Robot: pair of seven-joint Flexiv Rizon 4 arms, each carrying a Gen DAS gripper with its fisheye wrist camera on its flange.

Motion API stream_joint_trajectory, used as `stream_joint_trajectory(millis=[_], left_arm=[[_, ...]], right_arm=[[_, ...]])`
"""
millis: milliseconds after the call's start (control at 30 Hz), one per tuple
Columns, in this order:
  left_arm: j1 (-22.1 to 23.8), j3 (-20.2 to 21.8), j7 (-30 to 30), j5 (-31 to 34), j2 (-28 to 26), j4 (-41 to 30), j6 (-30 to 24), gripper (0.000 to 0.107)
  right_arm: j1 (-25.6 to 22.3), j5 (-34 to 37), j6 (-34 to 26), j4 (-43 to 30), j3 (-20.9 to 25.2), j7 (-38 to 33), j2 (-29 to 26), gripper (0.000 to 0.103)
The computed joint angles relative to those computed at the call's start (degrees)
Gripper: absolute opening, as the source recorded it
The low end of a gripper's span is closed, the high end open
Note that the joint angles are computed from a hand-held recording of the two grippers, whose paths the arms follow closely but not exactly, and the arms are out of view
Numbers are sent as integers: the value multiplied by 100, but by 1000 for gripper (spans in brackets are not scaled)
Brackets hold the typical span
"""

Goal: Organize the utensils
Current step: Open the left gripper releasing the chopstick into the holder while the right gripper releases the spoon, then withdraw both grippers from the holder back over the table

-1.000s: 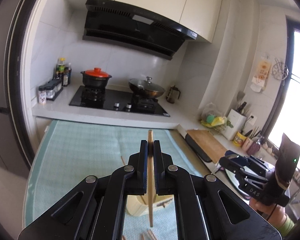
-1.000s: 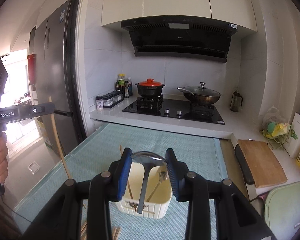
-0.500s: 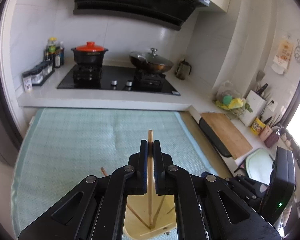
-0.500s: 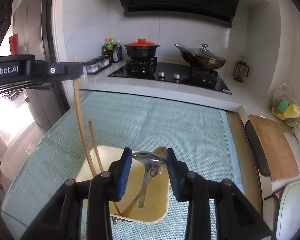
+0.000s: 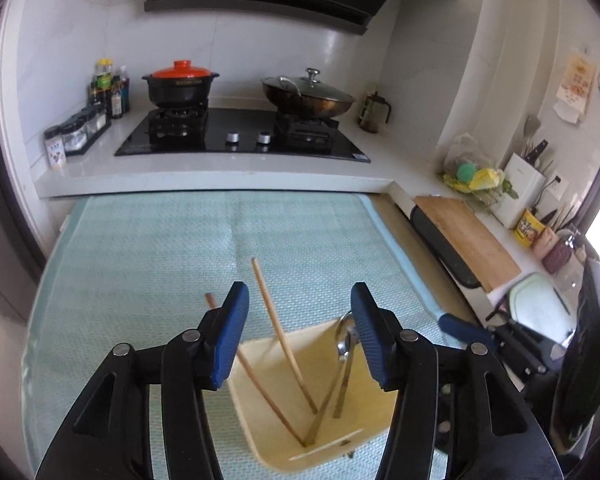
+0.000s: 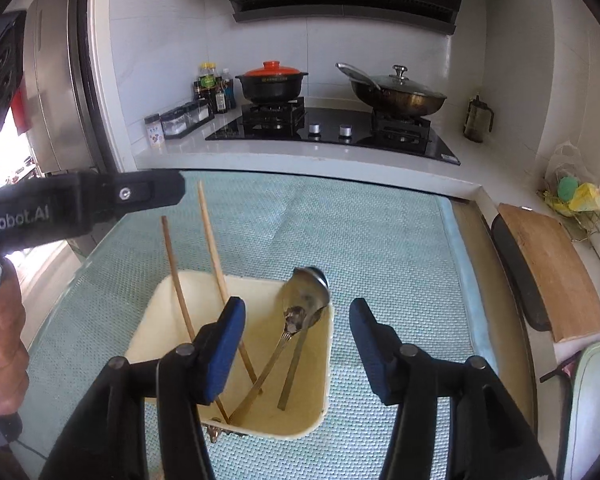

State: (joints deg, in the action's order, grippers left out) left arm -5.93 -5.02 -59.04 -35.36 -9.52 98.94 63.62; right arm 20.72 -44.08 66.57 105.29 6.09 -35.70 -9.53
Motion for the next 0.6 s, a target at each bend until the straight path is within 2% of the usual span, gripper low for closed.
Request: stream_joint_trajectory(millis=[100,167,267,333,400,500,600], left_arm=[[24,150,427,-130,606,446,64,74],[-22,334,749,-150,1097,832,155,88],[-201,652,1327,-109,1897,1577,617,97],[-326,857,1626,115,2432,2133,1033,99],[-352,1044,1744,498,2984,2684,1196,100],[-245,1269,1651,1047,3749,3426,928,100],[5,1410,1282,1479,4392,4057,224,100]], right_arm=[[-69,-523,135,337,8,345,505,56],[-210,-906,232,628,115,621,908,57],[-504,-1312,332,1090,379,958,1526,62],[-718,-1491,399,1440,586,1146,1964,62],[-915,-1582,429,1779,796,1281,2373,63],[-1150,-1619,457,2295,1122,1514,2944,63],[-1295,-1624,302,2776,1492,1809,3425,63]])
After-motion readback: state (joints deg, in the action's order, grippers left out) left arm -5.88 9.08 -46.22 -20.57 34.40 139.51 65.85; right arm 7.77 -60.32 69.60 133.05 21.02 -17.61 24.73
